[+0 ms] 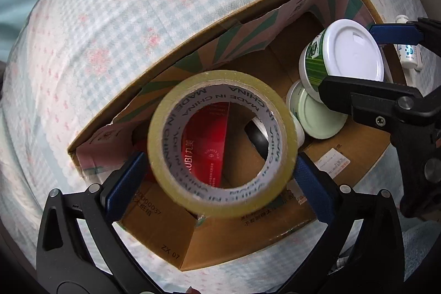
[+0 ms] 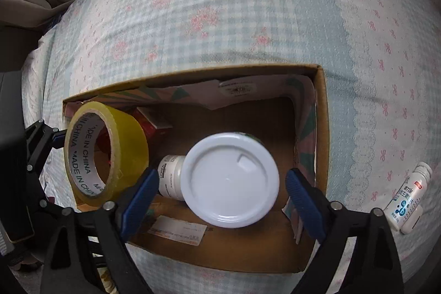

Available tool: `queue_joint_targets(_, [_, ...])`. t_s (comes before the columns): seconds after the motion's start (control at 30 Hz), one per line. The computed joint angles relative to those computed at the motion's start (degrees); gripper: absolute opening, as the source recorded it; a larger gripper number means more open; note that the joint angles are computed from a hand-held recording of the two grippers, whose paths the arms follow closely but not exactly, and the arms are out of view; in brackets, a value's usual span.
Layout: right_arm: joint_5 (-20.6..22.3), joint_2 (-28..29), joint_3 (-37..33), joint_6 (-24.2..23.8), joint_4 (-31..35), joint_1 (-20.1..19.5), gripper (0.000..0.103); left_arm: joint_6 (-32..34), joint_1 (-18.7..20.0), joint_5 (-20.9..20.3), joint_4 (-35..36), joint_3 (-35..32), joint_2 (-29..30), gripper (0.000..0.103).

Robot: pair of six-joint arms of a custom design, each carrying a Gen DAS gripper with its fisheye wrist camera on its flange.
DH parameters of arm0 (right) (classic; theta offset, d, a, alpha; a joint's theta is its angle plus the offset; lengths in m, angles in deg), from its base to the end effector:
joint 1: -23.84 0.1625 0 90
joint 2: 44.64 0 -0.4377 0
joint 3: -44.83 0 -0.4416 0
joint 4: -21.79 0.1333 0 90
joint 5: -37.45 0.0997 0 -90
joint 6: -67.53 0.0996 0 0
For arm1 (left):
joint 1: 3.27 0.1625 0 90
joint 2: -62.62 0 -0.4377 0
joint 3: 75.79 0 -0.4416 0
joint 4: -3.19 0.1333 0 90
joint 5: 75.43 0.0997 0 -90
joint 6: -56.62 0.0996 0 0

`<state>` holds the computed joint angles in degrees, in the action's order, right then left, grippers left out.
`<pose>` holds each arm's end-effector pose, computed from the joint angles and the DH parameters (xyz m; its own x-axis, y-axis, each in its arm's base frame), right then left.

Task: Organize rigid objects
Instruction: 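Carry the tape roll and white-lidded jar into the cardboard box and release both, then lift both open tools from the box toward the vitamin bottle and earbud case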

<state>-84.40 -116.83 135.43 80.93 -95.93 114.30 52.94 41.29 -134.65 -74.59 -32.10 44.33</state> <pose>0.0861 -0.6643 0.3724 -0.8288 0.3051 0.4691 0.1893 0.9417 -0.2781 -0.4701 -0.7216 -0.0182 -0.4157 0.7939 -0.4437 0.5388 0.6080 0.5831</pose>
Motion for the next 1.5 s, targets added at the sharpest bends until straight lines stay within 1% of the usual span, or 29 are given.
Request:
queue_joint_targets(0.17, [-1.3, 0.5, -0.7, -1.8, 0.0, 0.8, 0.103, -1.7, 0.0, -0.9, 0.7, -0.7, -0.2, 0.103])
queue_joint_targets(0.43, [-2.6, -0.3, 0.0, -0.9, 0.7, 2.0, 0.103, -3.3, -0.1, -0.6, -0.4, 1.5, -2.6, 0.103])
queue_joint_targets(0.57, [-3.7, -1.3, 0.4, -0.4, 0.9, 3.4, 0.103, -3.6, -0.8, 0.1, -2.1, 3.5, -4.6, 0.103])
queue_joint_targets(0.73, [-6.0, -2.9, 1.2, 0.5, 1.1, 5.9, 0.103, -3.9, -1.9, 1.0, -5.7, 7.8, -8.7, 0.103])
queue_joint_targets(0.97, [-9.8, -5.7, 2.2, 3.0, 3.2, 11.0, 0.103, -5.6, -4.6, 2.1, -11.5, 16.4, -17.0, 0.103])
queue_joint_targets(1.1, [-12.0, -7.3, 3.1, 4.2, 3.5, 14.7, 0.103, -7.5, -6.5, 2.2, -14.6, 21.0, -22.1, 0.103])
queue_joint_targets(1.27, [-15.2, -9.4, 4.8, 7.1, 4.3, 19.8, 0.103, -8.3, -8.9, 2.7, -20.3, 27.7, -28.6, 0.103])
queue_joint_targets(1.37, [-18.2, -10.9, 6.4, 9.8, 6.1, 22.8, 0.103, -8.7, -10.1, 2.1, -22.8, 31.0, -31.9, 0.103])
queue_joint_targets(1.5, [-21.6, -14.0, 9.0, 15.9, 9.4, 26.2, 0.103, -9.3, -11.5, -0.1, -26.5, 35.4, -35.5, 0.103])
